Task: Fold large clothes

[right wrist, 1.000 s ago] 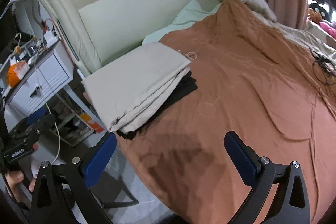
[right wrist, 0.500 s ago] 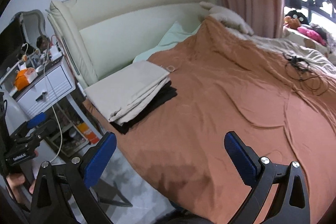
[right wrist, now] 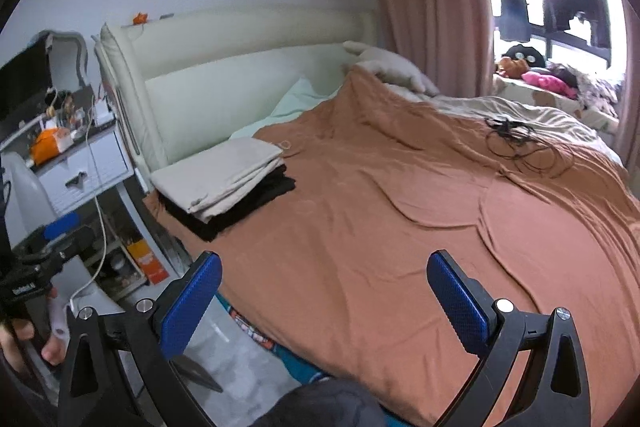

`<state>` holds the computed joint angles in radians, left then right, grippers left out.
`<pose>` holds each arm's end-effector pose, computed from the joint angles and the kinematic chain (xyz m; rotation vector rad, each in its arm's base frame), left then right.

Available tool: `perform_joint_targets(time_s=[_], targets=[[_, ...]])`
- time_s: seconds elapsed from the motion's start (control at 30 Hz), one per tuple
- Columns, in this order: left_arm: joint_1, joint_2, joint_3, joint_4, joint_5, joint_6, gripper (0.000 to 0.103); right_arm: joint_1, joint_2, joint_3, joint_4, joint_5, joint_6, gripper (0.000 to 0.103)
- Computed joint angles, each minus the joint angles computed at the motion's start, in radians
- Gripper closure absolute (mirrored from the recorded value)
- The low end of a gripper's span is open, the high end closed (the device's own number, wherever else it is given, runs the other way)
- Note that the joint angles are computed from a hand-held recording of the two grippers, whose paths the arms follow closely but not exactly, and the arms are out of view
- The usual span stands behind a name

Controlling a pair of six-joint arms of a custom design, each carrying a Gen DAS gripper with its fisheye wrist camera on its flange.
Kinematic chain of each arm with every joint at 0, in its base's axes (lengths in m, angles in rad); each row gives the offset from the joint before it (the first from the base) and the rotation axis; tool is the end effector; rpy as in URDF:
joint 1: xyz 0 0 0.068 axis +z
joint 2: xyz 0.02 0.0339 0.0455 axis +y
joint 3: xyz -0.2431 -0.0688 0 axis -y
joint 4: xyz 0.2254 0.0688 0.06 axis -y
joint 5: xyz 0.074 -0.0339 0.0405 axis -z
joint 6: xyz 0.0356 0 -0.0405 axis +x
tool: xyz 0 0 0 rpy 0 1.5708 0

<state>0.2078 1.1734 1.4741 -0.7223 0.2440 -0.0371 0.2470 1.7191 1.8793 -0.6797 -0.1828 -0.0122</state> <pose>0.2195 0.0375 0.4173 -0.0856 1.9797 -0.1323 0.3509 0.0951 0.3950 -0.3812 2.0631 0.3331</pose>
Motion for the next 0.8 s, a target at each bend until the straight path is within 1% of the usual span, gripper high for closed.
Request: perform_joint_targets(time_s=[0.13,0.3,0.5,0.57,0.7,0.8], targets=[[-0.035,-0.087,-0.075,-0.009,0.017,-0.022,0.0,-0.031,-0.173,-0.212,0.061,0.014,0.007,0.0],[-0.097,-0.189,-0.149,-0.008,0.003,-0.039,0.0,-0.071,-0.337,-0.388,0.088,0.028,0.005,0.0],[-0.205,-0.284,-0.204,-0.008,-0.1,-0.084,0.0,-0.105,-0.496,-0.544,0.128,0.028,0.002,0.0],[-0.236,-0.316,-0.224,-0.006,-0.128,-0.098,0.0,-0.136,-0.552,-0.603,0.14,-0.006,0.016,0.0],[-0.322,-0.38,-0.268,-0.002,-0.229,-0.103,0.0,-0.183,-0.633,-0.706,0.167,-0.041,0.02,0.0],[-0.355,-0.409,-0.287,-0.018,-0.261,-0.107,0.0,-0.206,-0.684,-0.776,0.191,-0.056,0.022,0.0]])
